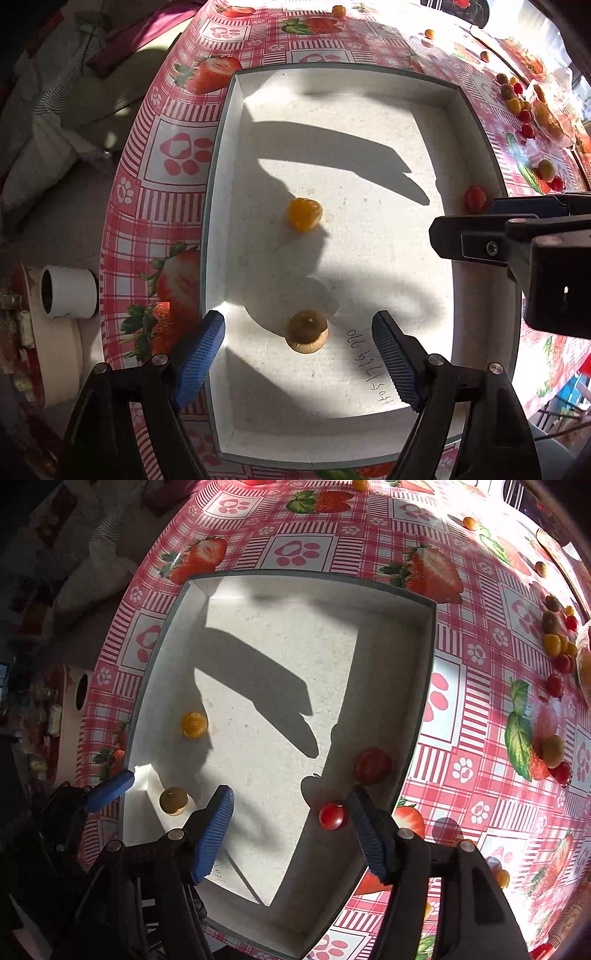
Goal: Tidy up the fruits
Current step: 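Move both held fruits over the white tray and open both grippers, then reach both grippers back to the fruits on the tablecloth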
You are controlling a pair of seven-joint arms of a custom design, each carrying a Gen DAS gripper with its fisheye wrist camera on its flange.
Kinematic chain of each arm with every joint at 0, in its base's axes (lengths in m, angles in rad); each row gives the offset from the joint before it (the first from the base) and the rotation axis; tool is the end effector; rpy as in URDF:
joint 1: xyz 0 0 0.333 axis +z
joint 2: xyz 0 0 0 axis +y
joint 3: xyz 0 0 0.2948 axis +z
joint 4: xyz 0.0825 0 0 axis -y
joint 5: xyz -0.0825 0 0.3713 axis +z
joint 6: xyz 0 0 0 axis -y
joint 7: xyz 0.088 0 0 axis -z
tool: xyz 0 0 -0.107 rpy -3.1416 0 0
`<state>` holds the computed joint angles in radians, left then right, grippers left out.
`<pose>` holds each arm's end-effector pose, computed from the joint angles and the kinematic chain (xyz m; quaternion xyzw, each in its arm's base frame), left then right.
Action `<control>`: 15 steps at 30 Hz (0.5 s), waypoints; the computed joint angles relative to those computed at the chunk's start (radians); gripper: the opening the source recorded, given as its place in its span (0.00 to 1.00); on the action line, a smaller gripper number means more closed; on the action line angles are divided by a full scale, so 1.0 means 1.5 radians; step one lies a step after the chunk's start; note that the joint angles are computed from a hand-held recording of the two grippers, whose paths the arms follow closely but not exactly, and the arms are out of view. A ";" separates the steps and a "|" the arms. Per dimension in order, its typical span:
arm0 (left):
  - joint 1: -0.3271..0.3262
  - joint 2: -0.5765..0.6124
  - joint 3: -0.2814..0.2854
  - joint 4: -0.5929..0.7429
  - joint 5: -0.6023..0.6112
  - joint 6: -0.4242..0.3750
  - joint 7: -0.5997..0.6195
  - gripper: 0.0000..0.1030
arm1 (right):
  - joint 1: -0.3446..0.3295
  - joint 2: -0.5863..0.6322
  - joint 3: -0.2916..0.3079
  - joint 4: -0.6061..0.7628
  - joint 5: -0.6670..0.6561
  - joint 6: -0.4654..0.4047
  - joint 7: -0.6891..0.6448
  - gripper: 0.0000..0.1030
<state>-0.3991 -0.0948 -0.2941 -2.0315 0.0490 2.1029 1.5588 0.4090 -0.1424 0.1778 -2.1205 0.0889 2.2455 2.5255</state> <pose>0.4112 -0.3432 0.4854 -0.4185 0.9039 -0.0583 0.0664 0.4358 0.2963 0.4841 -0.5423 0.8293 0.0236 0.1327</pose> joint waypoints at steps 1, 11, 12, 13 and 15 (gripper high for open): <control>-0.002 0.010 -0.003 0.014 0.004 -0.004 -0.005 0.81 | -0.001 -0.011 -0.001 -0.007 0.001 0.004 0.002 0.72; -0.026 0.061 -0.025 0.102 0.034 -0.024 -0.017 0.81 | -0.030 -0.153 0.017 -0.107 -0.008 -0.002 0.084 0.78; -0.029 0.067 -0.027 0.110 0.035 -0.022 -0.015 0.81 | -0.035 -0.171 0.021 -0.122 -0.008 -0.006 0.097 0.78; -0.031 0.072 -0.028 0.117 0.036 -0.020 -0.010 0.81 | -0.040 -0.190 0.023 -0.138 -0.008 -0.012 0.109 0.78; -0.040 0.081 -0.034 0.133 0.036 -0.021 -0.005 0.81 | -0.047 -0.234 0.028 -0.171 -0.005 -0.030 0.131 0.78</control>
<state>-0.4594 0.0260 -0.3455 -1.8314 0.1037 2.0721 1.5507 0.3381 -0.4929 0.2205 -2.3772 0.0817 2.2003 2.7226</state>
